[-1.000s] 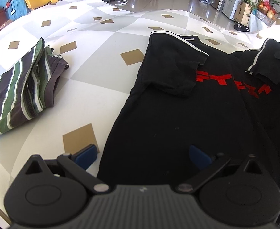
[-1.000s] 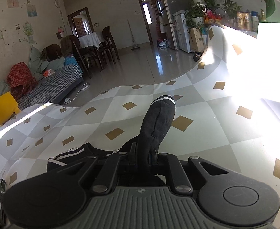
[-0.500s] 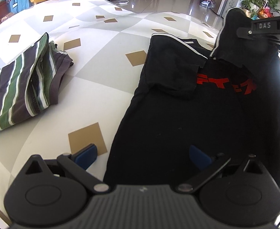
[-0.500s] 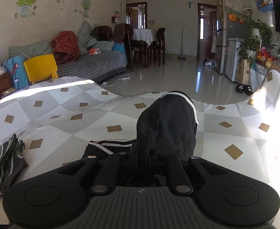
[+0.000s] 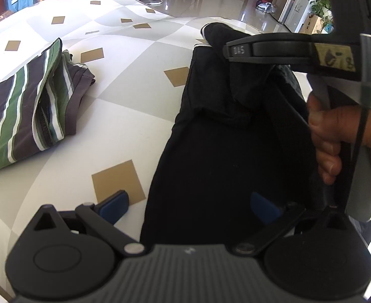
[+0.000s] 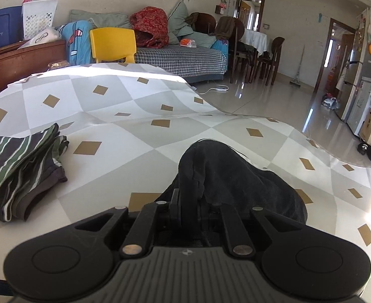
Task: Fold clothes
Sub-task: 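Lift the grasped hem with the right tool and fold it over onto the collar, then open the right tool and release the folded hem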
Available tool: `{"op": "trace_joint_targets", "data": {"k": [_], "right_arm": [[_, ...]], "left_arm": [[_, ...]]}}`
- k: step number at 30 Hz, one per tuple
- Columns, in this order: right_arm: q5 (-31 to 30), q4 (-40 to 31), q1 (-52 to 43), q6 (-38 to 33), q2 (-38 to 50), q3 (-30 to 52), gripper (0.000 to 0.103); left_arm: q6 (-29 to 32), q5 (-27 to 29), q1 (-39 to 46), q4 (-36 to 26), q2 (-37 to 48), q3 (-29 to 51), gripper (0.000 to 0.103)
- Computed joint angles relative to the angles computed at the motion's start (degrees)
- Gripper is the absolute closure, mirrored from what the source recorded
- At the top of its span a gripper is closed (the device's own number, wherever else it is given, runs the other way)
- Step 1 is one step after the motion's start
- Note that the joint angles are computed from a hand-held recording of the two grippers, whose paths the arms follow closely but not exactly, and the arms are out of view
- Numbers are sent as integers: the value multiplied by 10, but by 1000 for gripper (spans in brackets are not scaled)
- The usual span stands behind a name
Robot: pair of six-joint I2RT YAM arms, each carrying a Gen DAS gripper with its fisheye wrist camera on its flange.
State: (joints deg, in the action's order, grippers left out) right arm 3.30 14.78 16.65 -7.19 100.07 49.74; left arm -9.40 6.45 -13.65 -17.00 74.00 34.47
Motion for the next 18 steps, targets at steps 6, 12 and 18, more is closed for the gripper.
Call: {"op": "trace_joint_targets", "data": {"k": [6, 12, 18], "right_arm": [[-74, -3, -16, 46, 18, 16, 72], [-161, -28, -54, 118, 3, 18, 64], [-159, -39, -75, 138, -57, -11, 61]], "left_arm": [[10, 11, 8, -1, -3, -3, 0], [13, 10, 9, 3, 3, -2, 0], [14, -17, -3, 11, 5, -5, 0]]}}
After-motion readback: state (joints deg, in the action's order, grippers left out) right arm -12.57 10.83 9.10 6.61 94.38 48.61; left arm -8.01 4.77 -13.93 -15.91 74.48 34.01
